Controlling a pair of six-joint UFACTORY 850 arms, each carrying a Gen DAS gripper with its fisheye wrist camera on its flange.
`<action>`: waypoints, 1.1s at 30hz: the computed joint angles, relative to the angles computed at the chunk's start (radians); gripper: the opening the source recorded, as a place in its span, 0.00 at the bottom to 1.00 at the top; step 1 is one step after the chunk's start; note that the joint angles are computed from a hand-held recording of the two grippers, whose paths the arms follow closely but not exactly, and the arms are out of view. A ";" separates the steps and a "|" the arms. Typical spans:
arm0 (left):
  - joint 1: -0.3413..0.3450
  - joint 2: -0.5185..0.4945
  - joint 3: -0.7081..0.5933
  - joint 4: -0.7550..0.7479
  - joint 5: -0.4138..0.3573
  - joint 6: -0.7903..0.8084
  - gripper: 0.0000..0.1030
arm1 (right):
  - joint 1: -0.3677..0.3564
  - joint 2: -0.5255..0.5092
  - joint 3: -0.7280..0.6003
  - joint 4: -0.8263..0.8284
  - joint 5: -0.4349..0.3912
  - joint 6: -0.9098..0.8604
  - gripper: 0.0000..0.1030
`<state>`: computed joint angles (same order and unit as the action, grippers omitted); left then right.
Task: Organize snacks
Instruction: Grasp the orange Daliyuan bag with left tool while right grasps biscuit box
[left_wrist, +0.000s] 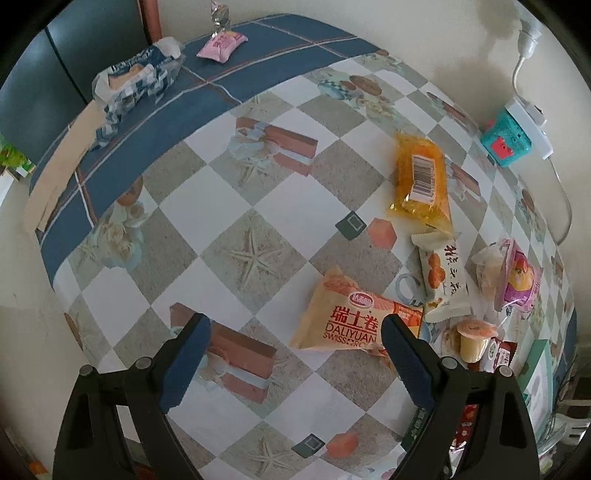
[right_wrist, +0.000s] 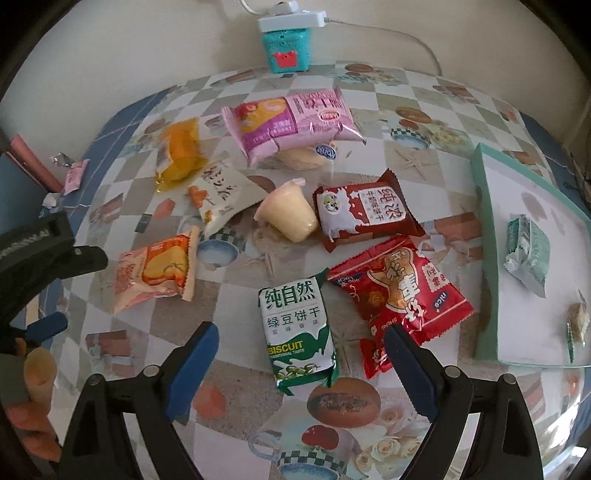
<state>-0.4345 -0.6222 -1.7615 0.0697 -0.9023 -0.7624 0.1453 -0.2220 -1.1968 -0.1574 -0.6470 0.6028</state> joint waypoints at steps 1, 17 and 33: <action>0.001 -0.001 0.000 -0.013 0.001 0.008 0.91 | 0.001 -0.003 0.000 -0.005 0.000 0.004 0.90; 0.010 -0.001 0.007 -0.078 0.007 0.019 0.91 | 0.016 -0.008 -0.002 0.006 0.020 -0.039 0.78; 0.002 -0.078 -0.058 -0.219 0.024 0.096 0.91 | 0.000 -0.051 -0.010 -0.046 -0.042 -0.034 0.54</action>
<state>-0.4327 -0.6999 -1.8190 -0.1491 -0.8784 -0.6666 0.1452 -0.2728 -1.2067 -0.2030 -0.6891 0.5688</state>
